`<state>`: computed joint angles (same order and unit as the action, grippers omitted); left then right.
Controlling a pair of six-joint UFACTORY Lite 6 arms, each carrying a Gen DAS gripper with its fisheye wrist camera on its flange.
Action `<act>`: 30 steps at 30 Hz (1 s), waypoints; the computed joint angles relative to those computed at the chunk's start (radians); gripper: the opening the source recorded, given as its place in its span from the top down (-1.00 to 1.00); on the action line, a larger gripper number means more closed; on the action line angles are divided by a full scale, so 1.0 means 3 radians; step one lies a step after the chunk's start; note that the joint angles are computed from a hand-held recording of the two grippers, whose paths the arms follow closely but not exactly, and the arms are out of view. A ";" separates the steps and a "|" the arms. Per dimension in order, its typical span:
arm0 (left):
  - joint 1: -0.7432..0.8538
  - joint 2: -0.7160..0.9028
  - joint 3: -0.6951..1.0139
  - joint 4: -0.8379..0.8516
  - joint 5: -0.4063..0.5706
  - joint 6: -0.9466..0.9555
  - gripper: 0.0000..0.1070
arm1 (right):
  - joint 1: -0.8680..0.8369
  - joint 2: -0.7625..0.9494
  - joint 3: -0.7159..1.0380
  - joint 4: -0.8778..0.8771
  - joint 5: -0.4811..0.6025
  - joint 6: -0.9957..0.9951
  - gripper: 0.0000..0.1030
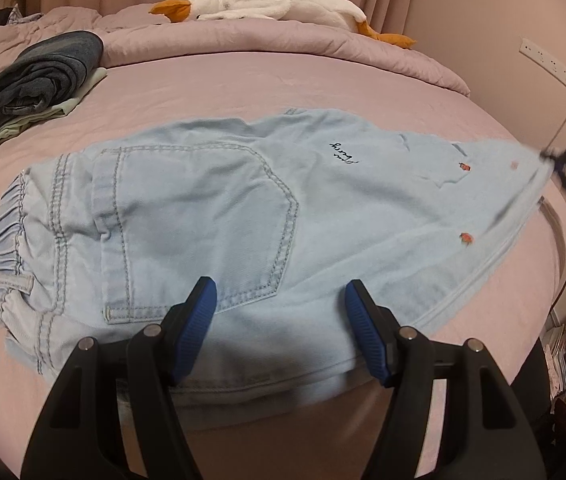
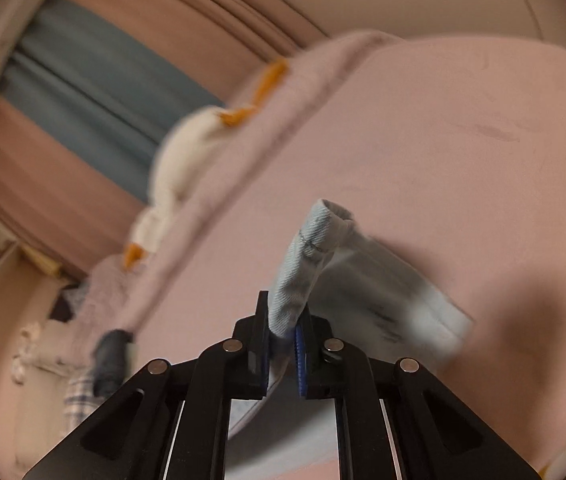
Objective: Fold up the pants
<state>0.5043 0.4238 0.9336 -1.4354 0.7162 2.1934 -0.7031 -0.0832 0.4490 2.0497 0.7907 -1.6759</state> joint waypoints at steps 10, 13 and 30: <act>0.0063 -0.0290 -0.0045 0.0479 0.0079 -0.0446 -0.25 | -0.0210 0.0683 0.0260 0.0089 -0.0210 -0.0086 0.68; 0.0094 -0.0580 -0.0207 0.0568 0.0298 -0.0455 -0.25 | 0.0091 0.0021 0.0132 0.0889 -0.1244 -0.0788 0.31; -0.0633 -0.0210 -0.0050 0.0436 0.0135 -0.0669 -0.19 | 0.1242 0.0527 0.0226 0.2171 -0.1217 -0.3702 0.41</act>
